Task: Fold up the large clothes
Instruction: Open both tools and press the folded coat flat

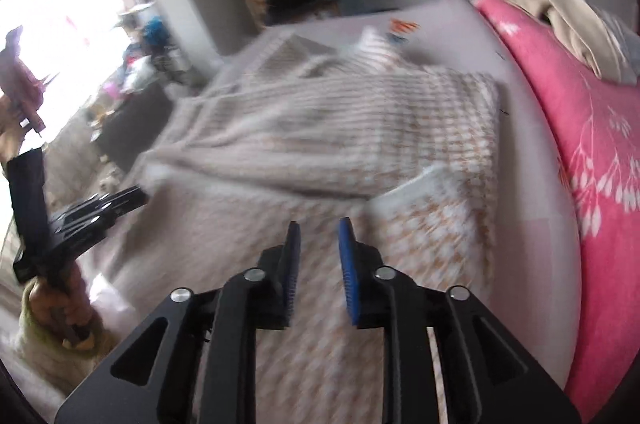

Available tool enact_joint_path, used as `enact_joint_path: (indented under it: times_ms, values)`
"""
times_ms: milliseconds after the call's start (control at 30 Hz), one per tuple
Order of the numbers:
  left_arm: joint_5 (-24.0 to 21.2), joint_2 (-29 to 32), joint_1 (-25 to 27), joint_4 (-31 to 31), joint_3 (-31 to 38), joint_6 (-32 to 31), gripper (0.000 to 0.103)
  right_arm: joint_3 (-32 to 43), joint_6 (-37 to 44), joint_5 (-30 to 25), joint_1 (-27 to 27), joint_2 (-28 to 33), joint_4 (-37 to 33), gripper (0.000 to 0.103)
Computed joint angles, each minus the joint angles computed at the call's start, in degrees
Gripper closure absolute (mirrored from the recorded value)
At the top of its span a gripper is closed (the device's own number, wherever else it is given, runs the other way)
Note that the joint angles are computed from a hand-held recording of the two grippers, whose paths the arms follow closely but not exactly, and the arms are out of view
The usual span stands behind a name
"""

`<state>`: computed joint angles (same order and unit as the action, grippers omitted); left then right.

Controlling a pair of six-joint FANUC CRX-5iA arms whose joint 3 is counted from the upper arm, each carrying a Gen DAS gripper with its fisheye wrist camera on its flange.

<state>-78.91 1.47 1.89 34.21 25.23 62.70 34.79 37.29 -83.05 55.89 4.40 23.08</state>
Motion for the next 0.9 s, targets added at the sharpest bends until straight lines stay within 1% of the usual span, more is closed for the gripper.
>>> enact_joint_path:
  times_ms: [67,100,133,167,200,233,267,300,333,367,400,433,500,533,567,633,667,700,733,767,800,833,900]
  values:
    - [-3.42,-1.13,0.66,5.85,-2.98,-3.38,0.091,-0.16,2.24,-1.05,3.24,-0.26,0.28,0.080]
    - [-4.77,-1.58,0.56,7.38,-4.18,-4.29,0.091,-0.11,3.40,-1.33,4.29,-0.22,-0.56,0.080]
    - [-6.59,-2.10,-0.12,7.78,-5.43,-4.71,0.091,0.35,4.39,-1.65,4.87,0.13,-1.18,0.080]
    - [-7.17,-2.26,-0.84,6.96,-5.72,-4.48,0.091,0.16,5.51,-1.72,5.68,0.27,-2.14,0.080]
    - [-7.43,-2.73,-2.25,3.95,-6.01,-3.97,0.090,0.19,6.36,-2.34,6.21,0.83,-2.75,0.080]
    - [-6.58,-3.31,-3.88,-0.42,-5.97,-3.12,0.090,0.88,7.07,-4.70,6.80,2.35,-1.72,0.080]
    - [-5.46,-3.77,-5.15,-3.41,-6.39,-2.82,0.091,1.06,8.01,-6.83,7.25,3.75,-0.51,0.080]
    - [-4.10,-4.31,-5.67,-4.25,-7.46,-3.27,0.091,-0.32,8.45,-6.94,7.42,3.94,0.20,0.080]
    - [-1.66,-5.31,-6.19,-4.89,-9.30,-4.01,0.091,-4.11,7.24,-4.41,7.72,2.49,1.23,0.080]
    - [-0.36,-5.73,-6.61,-5.61,-9.85,-4.11,0.091,-5.49,6.12,-2.81,7.55,1.60,1.20,0.080]
    - [-0.51,-5.58,-6.97,-6.32,-9.30,-3.77,0.091,-4.50,6.19,-3.38,7.19,1.86,0.33,0.080]
    - [-1.60,-5.13,-7.37,-7.41,-7.50,-3.34,0.092,-1.93,6.51,-5.39,6.95,2.77,-0.47,0.080]
    - [-0.90,-6.25,-6.90,-7.42,-7.38,-4.70,0.092,-0.84,6.45,-6.74,8.01,3.01,1.30,0.080]
    - [1.01,-7.75,-6.34,-7.90,-8.34,-5.94,0.091,-1.14,6.04,-7.46,9.23,2.80,3.86,0.080]
    - [1.78,-8.57,-5.92,-9.27,-8.62,-6.06,0.091,-1.84,5.12,-8.02,9.84,2.40,5.76,0.080]
    - [1.12,-7.64,-5.76,-14.61,-7.07,-2.67,0.091,-4.92,1.53,-9.75,9.99,0.80,7.56,0.080]
    - [-0.40,-6.70,-4.17,-13.78,-7.63,-1.25,0.091,-6.33,0.45,-10.18,9.36,0.18,6.47,0.080]
    - [0.23,-6.95,-2.18,-9.95,-10.22,-1.21,0.091,-7.85,-0.38,-9.51,8.41,-0.63,4.71,0.080]
    - [1.25,-7.41,-0.92,-6.98,-12.16,-1.73,0.091,-10.38,-2.82,-7.08,8.23,-2.37,4.36,0.080]
    - [0.86,-7.20,-0.48,-6.16,-12.08,-1.83,0.091,-10.51,-2.74,-6.67,8.10,-2.55,4.40,0.080]
    - [-0.13,-6.73,-0.54,-6.60,-10.90,-1.52,0.091,-8.24,-0.81,-8.26,7.59,-1.35,4.36,0.080]
    - [-0.53,-6.67,-0.37,-6.62,-10.20,-1.14,0.091,-7.40,-0.49,-9.71,8.25,-0.92,6.10,0.080]
    - [0.97,-7.85,0.95,-6.39,-10.54,-1.18,0.091,-8.27,-1.84,-10.99,9.50,-1.56,10.58,0.080]
